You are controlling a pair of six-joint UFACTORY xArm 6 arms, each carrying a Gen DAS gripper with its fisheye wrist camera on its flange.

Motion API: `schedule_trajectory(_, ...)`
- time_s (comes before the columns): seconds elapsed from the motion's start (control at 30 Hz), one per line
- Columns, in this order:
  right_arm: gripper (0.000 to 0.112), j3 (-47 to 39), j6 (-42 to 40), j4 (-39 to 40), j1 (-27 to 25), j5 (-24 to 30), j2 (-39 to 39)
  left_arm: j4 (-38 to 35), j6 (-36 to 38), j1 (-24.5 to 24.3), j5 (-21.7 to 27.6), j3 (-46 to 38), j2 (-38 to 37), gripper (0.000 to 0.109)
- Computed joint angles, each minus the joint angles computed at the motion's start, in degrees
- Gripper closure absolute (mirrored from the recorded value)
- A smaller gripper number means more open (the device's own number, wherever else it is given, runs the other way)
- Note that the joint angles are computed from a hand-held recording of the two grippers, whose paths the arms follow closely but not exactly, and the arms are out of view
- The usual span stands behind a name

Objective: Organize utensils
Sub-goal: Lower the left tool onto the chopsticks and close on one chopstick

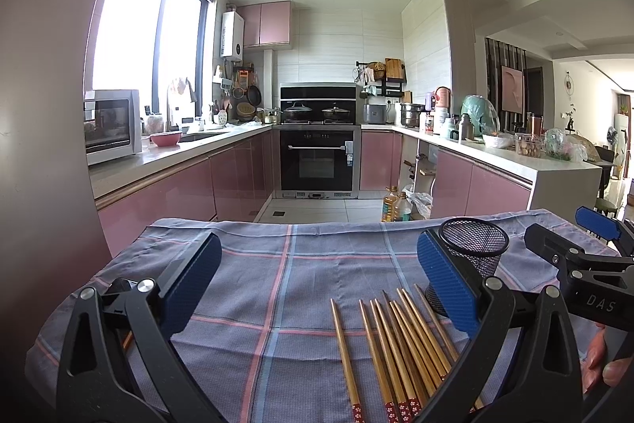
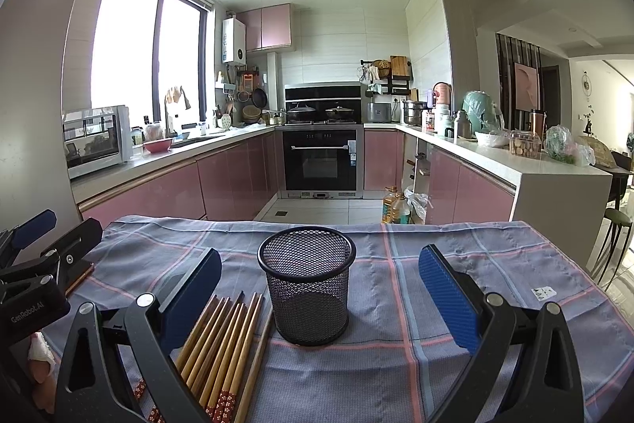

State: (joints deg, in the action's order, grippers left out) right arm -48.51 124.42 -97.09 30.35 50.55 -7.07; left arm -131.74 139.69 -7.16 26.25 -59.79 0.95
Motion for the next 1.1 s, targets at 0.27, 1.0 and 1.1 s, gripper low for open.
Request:
schedule_trajectory(0.27, 0.016, 0.1, 0.3, -0.1, -0.2, -0.5, 0.0, -0.2, 0.3, -0.3, -0.2, -0.2, 0.3, 0.011)
schedule_trajectory(1.0, 0.03, -5.4, -17.0, 13.1, -8.2, -24.2, 8.7, 18.8, -12.6, -2.3, -7.2, -5.6, 7.3, 0.013)
schedule_trajectory(1.1, 0.044, -6.1, -21.5, 17.8, -9.7, -27.7, 10.6, 27.7, -19.6, -2.8, -8.8, -7.0, 10.0, 0.02)
